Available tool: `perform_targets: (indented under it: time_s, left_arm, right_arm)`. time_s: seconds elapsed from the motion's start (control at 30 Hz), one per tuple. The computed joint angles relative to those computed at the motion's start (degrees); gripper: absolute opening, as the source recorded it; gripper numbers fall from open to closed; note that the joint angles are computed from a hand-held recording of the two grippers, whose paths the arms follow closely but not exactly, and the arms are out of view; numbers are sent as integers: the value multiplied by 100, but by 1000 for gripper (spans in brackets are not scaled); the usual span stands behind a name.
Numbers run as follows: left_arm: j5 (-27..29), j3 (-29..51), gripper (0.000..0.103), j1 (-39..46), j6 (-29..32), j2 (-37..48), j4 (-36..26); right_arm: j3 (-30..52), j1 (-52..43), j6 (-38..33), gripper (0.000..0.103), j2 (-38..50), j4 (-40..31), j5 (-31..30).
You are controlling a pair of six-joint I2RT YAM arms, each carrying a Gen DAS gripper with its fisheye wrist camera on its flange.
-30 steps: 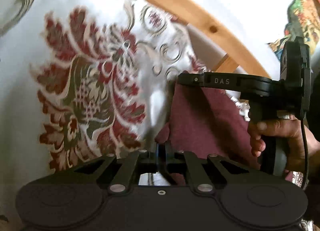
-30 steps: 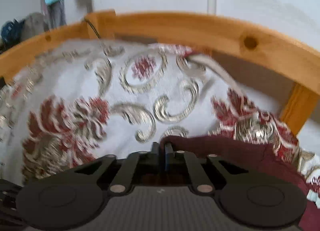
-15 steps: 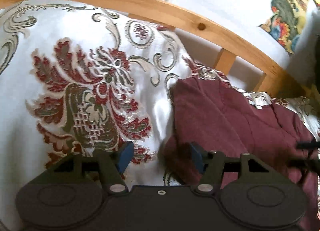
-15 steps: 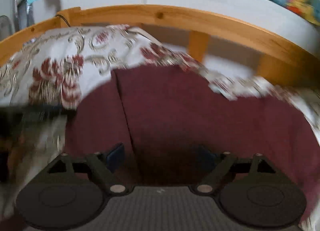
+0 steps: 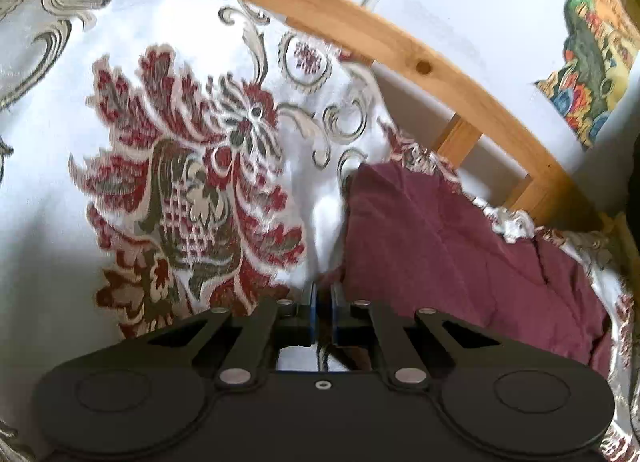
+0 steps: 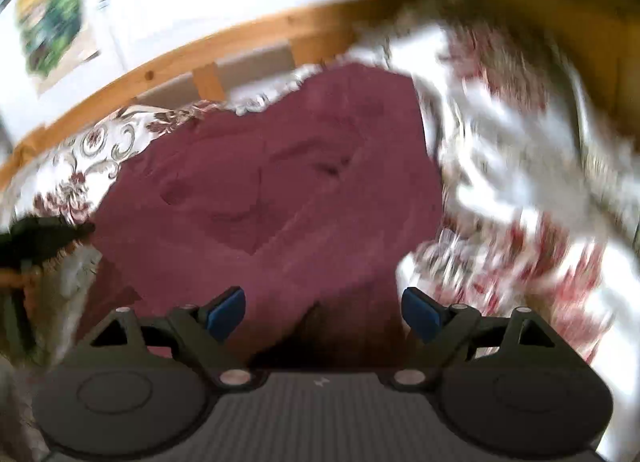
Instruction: Fold small clothes
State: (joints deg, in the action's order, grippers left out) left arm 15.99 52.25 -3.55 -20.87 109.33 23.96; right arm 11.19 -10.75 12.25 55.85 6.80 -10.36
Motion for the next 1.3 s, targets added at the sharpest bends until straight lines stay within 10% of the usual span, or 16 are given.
perform_targets:
  time_s: [0.17,0.23,0.3,0.47,0.7,1.03,1.3]
  left_arm:
    - [140,-224,24,63,-132,-344,-323]
    - [261,-446,34,76,-47,-674,-475]
    - [279,-705,40,47,134,-1055,-652]
    - [337,-1043,58,-19,692,-1866,-1479]
    - [157,-1189,74,-170,1054,-2604,-2933]
    - [3,-1494,74,-332,1210,-2913,-3798]
    - [-231,-1731,84,-650,1301,-3311,-4091]
  right_arm:
    - [-64,191,-5,80,680,591,-334]
    - [-62,355,62,66,911,736,-320]
    - [11,569,65,26,1052,700,-148]
    - [-53,588,-23,14,134,-140,2]
    - [-229,731,-131,63,-1020,-1180,88]
    - [153,2554,-277,69,-346,-1663,1789]
    - [191,-716,-1035,100,-3566,-4432,-452]
